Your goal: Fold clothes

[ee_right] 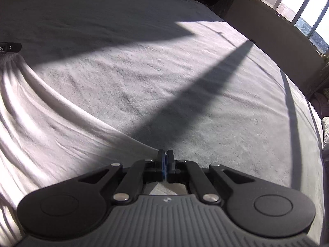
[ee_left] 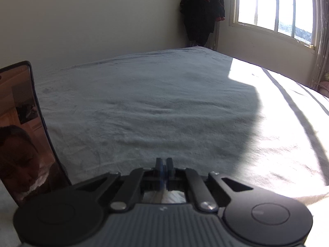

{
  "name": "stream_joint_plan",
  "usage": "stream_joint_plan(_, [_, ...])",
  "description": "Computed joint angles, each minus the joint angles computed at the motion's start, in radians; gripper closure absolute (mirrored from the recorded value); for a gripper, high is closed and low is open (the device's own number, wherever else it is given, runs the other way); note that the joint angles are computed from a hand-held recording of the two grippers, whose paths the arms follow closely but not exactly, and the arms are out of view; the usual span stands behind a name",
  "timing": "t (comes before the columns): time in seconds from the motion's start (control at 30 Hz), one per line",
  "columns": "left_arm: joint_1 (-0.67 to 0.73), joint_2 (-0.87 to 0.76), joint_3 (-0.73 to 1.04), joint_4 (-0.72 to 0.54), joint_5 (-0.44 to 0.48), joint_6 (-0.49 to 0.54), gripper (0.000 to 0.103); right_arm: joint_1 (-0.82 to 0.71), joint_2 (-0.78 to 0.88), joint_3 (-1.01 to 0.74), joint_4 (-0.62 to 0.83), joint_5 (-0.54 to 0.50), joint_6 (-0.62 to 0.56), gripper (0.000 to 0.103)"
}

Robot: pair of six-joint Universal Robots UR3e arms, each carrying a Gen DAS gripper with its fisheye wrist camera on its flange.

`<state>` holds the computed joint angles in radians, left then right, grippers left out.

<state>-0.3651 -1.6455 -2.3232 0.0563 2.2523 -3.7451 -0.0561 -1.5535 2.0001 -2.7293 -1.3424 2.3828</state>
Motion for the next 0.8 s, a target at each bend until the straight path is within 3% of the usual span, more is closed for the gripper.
stream_joint_plan(0.1, [0.01,-0.014,0.003,0.005,-0.011,0.003,0.099,0.03,0.062,-0.025,-0.053,-0.05,0.03,0.103])
stream_joint_plan(0.3, [-0.023,-0.095,0.058,-0.041,0.052,0.018,0.096,0.112,0.178,-0.005,-0.192,-0.179,0.071,0.102])
stream_joint_plan(0.4, [-0.023,-0.05,0.051,-0.08,0.043,0.006,0.092,0.116,0.164,-0.032,-0.139,-0.183,0.062,0.097])
stream_joint_plan(0.47, [-0.027,-0.017,0.052,-0.11,0.044,-0.005,0.083,0.084,0.131,-0.064,-0.05,-0.148,0.05,0.093])
stream_joint_plan(0.57, [-0.087,0.003,0.074,-0.112,0.116,-0.004,0.069,-0.007,0.072,-0.095,0.054,-0.082,0.018,0.085])
stream_joint_plan(0.63, [-0.136,-0.011,0.097,-0.083,0.154,0.025,0.068,-0.064,0.056,-0.117,0.097,-0.083,-0.017,0.064])
stream_joint_plan(0.7, [-0.177,-0.033,0.12,-0.054,0.167,0.051,0.068,-0.126,0.048,-0.125,0.111,-0.102,-0.061,0.063])
stream_joint_plan(0.8, [-0.205,-0.047,0.143,-0.047,0.085,0.076,0.068,-0.216,0.041,-0.135,0.129,-0.119,-0.101,0.063])
